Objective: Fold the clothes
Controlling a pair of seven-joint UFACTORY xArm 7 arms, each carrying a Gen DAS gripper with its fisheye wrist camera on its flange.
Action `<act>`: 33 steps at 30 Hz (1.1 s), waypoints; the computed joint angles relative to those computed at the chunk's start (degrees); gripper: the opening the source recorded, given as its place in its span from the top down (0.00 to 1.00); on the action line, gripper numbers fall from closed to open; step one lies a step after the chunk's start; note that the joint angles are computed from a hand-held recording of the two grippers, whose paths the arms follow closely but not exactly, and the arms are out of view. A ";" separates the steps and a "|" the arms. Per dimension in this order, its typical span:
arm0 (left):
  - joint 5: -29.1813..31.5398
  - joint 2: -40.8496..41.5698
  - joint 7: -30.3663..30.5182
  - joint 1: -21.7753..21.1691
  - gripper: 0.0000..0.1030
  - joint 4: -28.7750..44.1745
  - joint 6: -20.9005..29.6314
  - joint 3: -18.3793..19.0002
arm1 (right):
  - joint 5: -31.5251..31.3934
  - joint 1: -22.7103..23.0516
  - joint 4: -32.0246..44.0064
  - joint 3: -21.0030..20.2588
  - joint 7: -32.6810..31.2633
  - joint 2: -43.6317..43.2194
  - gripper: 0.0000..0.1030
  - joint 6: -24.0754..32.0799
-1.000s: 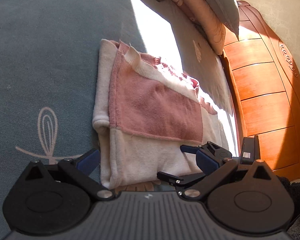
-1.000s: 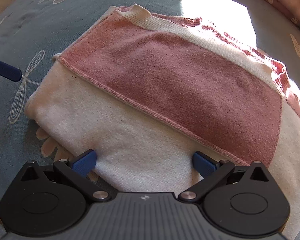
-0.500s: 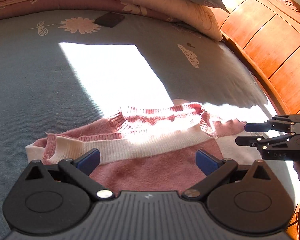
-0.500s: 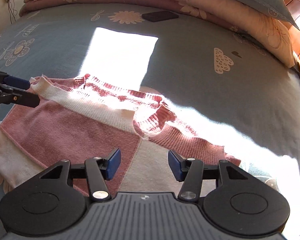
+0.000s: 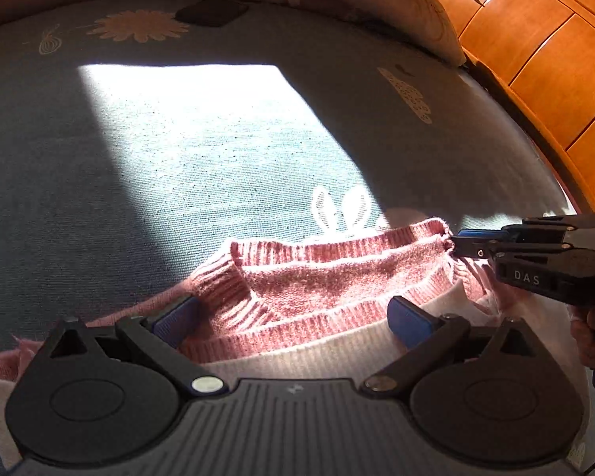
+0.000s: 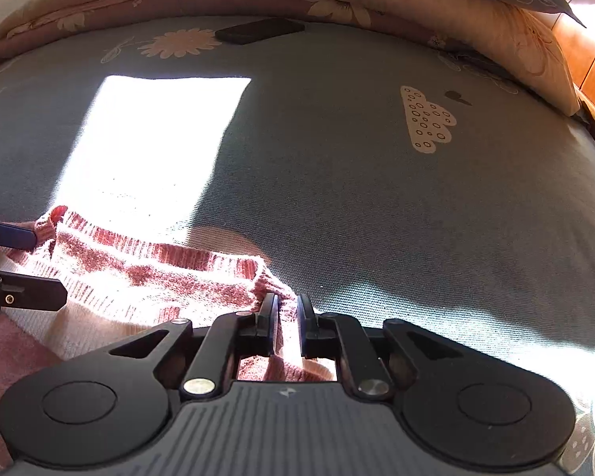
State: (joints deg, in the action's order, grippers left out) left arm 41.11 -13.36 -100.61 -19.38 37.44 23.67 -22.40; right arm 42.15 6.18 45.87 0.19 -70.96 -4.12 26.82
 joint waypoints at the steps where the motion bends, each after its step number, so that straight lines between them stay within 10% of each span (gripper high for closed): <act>1: 0.46 -0.14 -0.70 0.34 0.01 -0.29 -0.75 0.09 | 0.28 0.02 -0.06 -0.01 -0.09 -0.03 0.87 -0.06; 19: -2.74 1.46 6.93 0.86 0.01 1.71 -2.15 0.60 | 5.08 1.24 -2.39 -0.40 0.02 -1.36 0.84 -3.07; 27: 1.06 2.20 0.21 1.41 0.01 1.66 -3.77 1.55 | 9.35 1.29 -2.33 -1.10 -2.46 -1.41 0.81 -2.07; 28: 0.60 1.81 0.06 1.28 0.01 1.53 -3.73 1.68 | 10.51 1.25 -2.34 -1.28 -3.60 -1.49 0.75 -1.66; 31: -2.37 -0.51 1.54 0.37 0.01 1.29 -1.91 1.70 | 10.42 -0.10 -0.63 -2.35 -4.00 -2.06 0.15 4.74; 33: -4.88 -3.10 2.94 -0.44 0.01 0.94 0.66 1.11 | 14.19 -0.50 -0.92 -3.02 -7.08 -3.94 0.15 5.55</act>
